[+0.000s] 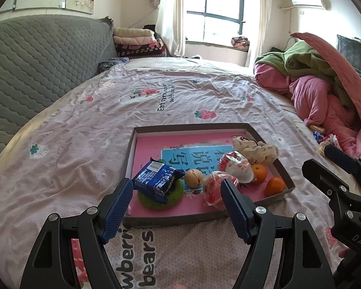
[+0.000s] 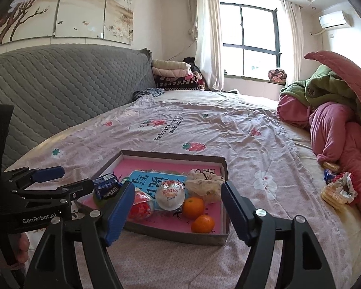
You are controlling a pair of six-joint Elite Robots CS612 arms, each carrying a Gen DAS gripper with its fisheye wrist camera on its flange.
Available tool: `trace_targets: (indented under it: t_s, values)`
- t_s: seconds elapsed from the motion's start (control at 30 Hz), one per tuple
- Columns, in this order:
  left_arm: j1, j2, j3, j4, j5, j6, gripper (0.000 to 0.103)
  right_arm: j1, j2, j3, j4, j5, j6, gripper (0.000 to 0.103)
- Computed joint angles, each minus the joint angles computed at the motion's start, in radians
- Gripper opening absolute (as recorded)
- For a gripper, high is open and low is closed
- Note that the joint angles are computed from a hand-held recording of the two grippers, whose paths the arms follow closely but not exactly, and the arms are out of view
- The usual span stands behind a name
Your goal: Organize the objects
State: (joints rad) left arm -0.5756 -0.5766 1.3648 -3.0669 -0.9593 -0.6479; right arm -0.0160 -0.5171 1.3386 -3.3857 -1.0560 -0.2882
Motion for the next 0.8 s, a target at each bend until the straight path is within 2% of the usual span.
trace_targets:
  t_s: [0.3, 0.5, 0.8]
  values:
    - [-0.012, -0.021, 0.044, -0.013, 0.009, 0.001, 0.076, 0.001, -0.022, 0.058, -0.039, -0.043, 0.012, 0.074]
    - [-0.015, -0.025, 0.066, 0.002, 0.002, -0.029, 0.076, 0.008, -0.026, 0.086, -0.034, -0.065, -0.019, 0.074]
    - [-0.024, -0.023, 0.097, -0.016, -0.013, -0.052, 0.076, 0.008, -0.025, 0.117, -0.057, -0.069, -0.005, 0.074]
